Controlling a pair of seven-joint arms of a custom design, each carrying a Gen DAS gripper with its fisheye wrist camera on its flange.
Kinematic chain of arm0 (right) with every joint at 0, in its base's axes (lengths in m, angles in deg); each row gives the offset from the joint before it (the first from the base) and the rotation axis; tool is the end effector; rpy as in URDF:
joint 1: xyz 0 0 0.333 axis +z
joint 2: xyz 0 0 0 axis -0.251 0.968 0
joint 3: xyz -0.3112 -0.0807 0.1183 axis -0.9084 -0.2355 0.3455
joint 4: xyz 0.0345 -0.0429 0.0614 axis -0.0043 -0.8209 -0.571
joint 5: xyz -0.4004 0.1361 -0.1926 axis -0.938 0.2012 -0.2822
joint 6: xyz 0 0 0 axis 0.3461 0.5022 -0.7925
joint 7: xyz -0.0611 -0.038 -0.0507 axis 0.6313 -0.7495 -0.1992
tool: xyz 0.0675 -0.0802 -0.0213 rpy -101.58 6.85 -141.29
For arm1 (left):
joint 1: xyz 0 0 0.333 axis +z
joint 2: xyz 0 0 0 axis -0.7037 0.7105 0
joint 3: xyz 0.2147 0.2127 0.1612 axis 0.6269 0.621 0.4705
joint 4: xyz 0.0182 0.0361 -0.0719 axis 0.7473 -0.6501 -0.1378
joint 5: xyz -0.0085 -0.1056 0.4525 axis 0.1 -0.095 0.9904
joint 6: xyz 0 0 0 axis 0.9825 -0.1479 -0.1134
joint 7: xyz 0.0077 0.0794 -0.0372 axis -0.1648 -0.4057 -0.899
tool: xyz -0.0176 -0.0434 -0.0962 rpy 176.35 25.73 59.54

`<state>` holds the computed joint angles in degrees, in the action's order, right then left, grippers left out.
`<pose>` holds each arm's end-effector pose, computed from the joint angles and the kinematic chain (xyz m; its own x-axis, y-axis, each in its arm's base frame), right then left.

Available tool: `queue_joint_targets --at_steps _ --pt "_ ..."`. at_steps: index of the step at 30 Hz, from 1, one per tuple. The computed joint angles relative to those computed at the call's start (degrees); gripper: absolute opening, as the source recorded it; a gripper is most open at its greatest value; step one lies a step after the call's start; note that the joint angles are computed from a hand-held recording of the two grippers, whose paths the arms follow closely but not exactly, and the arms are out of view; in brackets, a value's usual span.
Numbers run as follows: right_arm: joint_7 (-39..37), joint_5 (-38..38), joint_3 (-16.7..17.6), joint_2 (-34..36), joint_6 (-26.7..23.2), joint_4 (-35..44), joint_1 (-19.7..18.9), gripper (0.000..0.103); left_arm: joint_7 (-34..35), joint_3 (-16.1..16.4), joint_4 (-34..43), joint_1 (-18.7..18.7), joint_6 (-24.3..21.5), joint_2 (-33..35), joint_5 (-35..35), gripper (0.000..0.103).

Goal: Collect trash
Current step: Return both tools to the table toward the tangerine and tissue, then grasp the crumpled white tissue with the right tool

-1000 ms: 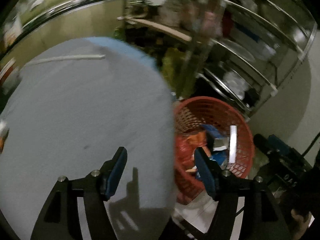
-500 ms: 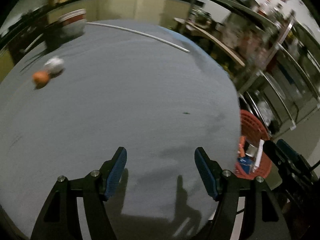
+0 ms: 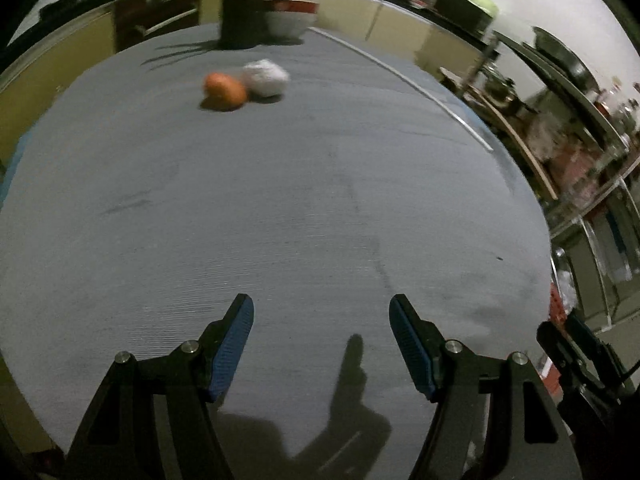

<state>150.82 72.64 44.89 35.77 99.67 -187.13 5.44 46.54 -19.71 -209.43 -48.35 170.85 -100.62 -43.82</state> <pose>0.4156 0.2268 0.5663 0.1081 -0.9937 -0.0311 -0.7560 -0.0619 -0.6517 0.4286 -0.1153 0.5345 0.1688 -0.9512 0.2582 -0.8406 -0.2757 -0.4662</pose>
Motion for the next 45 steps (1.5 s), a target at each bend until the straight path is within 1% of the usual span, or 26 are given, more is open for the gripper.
queue_joint_targets --at_steps 9,15,19,24,27,28,29,30,32,35,38,39,40,42,45 --pt "-1.76 1.47 -0.17 2.18 -0.1 0.8 1.42 0.075 -1.97 -0.55 -0.66 2.17 0.02 0.29 2.31 0.071" --pt "-2.83 2.76 -0.83 3.52 0.08 1.5 1.78 0.075 -2.34 -0.99 -1.44 3.6 -0.03 -0.11 5.03 0.071" --pt "-4.74 4.36 -1.61 5.28 0.61 2.57 2.58 0.075 -2.91 -0.59 -1.97 4.84 0.23 -0.2 6.15 0.071" --pt "-9.18 8.34 -3.0 7.79 1.49 4.21 4.82 0.075 -3.6 -0.52 -2.42 6.64 0.93 -0.27 7.89 0.071" --pt "-14.09 12.28 -4.43 9.84 2.29 5.98 6.98 0.075 -3.79 -0.31 -2.64 7.57 1.76 -0.16 8.58 0.071" --pt "-16.95 15.01 -5.58 11.04 2.75 7.15 8.44 0.075 -3.69 -0.15 -2.75 7.75 2.17 -0.14 8.67 0.071" --pt "-18.19 16.41 -5.66 11.63 3.08 7.69 8.71 0.075 -3.69 -0.15 -2.81 8.01 2.42 -0.14 8.86 0.071" --pt "-20.2 18.13 -5.98 13.14 3.55 9.28 9.38 0.075 -3.72 -0.19 -2.85 8.36 2.63 -0.12 9.14 0.071" --pt "-22.92 19.81 -5.56 15.96 4.17 12.29 9.46 0.075 -3.84 -0.33 -2.9 9.2 3.5 0.18 9.83 0.071" --pt "-28.42 24.32 -5.49 21.38 4.45 18.27 9.97 0.075 -3.9 -0.78 -3.05 10.33 4.97 0.66 11.23 0.071" --pt "-32.02 26.21 -3.8 28.12 4.27 25.97 8.84 0.074 -4.0 -1.71 -2.87 11.57 6.09 1.44 13.33 0.071" --pt "-32.97 27.09 -3.19 29.72 3.9 27.92 8.35 0.073 -4.18 -2.31 -2.72 12.14 6.38 1.78 14.41 0.071" --pt "-34.82 28.97 -2.65 33.02 3.3 31.87 8.01 0.071 -4.46 -2.93 -2.47 12.69 6.49 2.19 15.51 0.071" --pt "-34.83 29.24 -1.14 37.48 2.07 37.32 6.82 0.061 -4.73 -3.76 -2.13 13.35 6.65 2.72 17.54 0.071" --pt "-34.0 28.8 1.04 45.76 -0.51 47.42 5.39 0.059 -4.5 -3.03 -2.01 13.19 8.39 3.8 18.19 0.075"
